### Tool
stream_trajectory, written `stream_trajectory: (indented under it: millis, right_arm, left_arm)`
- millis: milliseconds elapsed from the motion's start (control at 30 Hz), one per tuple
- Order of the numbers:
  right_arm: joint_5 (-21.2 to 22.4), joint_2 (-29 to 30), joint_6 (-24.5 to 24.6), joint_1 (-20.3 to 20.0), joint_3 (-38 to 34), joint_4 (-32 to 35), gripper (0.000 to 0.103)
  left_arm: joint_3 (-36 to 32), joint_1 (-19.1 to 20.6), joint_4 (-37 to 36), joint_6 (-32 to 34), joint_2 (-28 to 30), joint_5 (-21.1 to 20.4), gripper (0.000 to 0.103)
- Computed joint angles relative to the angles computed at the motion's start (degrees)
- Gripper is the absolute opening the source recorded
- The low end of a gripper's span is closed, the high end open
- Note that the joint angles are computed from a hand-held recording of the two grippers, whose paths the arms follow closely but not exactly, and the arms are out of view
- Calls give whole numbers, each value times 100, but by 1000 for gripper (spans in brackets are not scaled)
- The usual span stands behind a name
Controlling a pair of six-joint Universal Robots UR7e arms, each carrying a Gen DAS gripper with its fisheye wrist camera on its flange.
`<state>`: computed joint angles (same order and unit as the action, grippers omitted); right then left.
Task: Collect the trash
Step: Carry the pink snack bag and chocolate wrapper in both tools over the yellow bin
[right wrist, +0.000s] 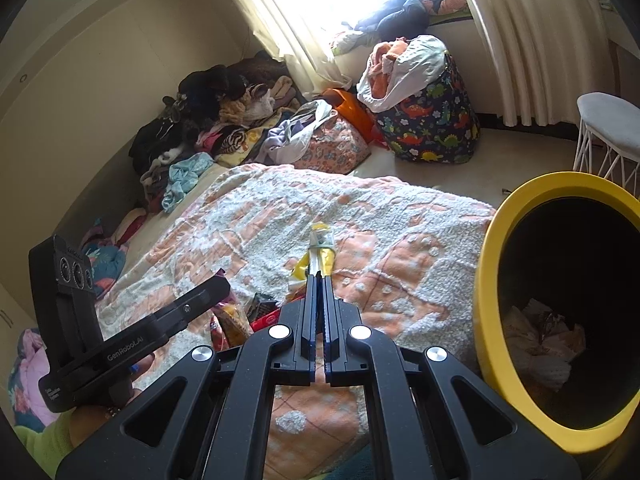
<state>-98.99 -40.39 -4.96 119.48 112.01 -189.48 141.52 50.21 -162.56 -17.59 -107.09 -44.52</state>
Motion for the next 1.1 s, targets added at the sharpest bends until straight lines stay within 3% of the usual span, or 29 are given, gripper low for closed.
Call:
stream_trajectory:
  millis: [1100]
  right_arm:
    - [-456, -306, -85, -350, 241, -839, 3]
  left_arm:
    - [-168, -262, -587, 431, 884, -303, 15]
